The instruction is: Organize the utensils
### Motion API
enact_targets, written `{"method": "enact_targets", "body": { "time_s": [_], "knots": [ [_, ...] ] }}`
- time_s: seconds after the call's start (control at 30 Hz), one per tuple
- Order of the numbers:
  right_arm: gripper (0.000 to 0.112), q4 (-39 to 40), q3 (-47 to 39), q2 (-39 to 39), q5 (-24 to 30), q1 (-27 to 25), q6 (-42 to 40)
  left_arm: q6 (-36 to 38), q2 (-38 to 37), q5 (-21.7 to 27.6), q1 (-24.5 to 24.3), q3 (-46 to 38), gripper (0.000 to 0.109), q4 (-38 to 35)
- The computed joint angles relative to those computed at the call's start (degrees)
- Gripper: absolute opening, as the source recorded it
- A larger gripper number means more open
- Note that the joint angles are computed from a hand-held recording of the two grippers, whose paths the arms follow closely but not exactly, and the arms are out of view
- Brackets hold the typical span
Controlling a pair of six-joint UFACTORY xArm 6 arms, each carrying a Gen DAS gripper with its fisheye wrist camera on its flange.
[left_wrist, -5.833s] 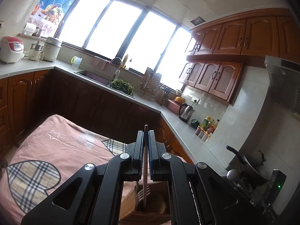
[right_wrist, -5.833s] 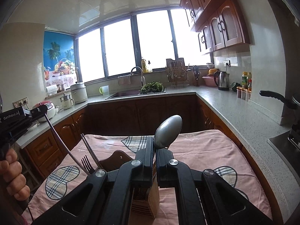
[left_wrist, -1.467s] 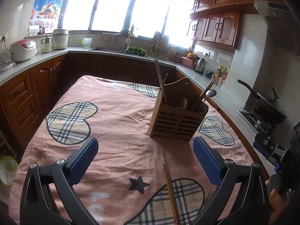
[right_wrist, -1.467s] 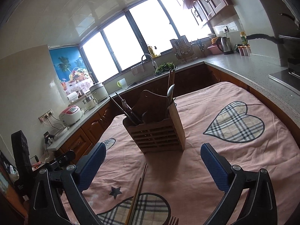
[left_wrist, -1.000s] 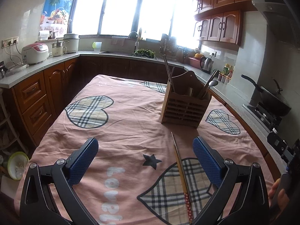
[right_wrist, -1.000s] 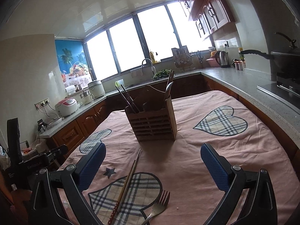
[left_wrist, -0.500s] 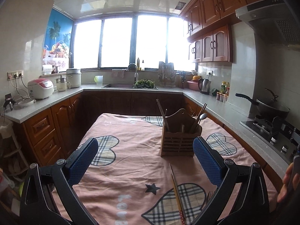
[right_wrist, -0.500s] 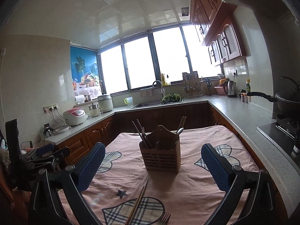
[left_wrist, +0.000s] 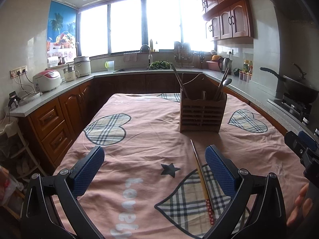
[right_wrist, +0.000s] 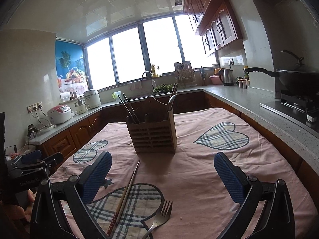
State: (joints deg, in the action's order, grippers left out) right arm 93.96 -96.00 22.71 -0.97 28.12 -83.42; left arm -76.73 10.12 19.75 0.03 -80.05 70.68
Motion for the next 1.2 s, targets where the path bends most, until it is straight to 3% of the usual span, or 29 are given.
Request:
{"method": "enact_targets", "body": {
  "time_s": [0.23,1.2],
  "knots": [
    [0.103,-3.70,1.66,-1.10,-0.71,0.69,2.82,0.99,-1.58,1.30,-0.26,1.18,0.103,-1.03],
    [0.103,9.35,1.25,-3.61,-1.35,1.66,-11.25,-2.87,-5.32,1.44,-0.48,3.80,0.103,2.06]
  ]
}}
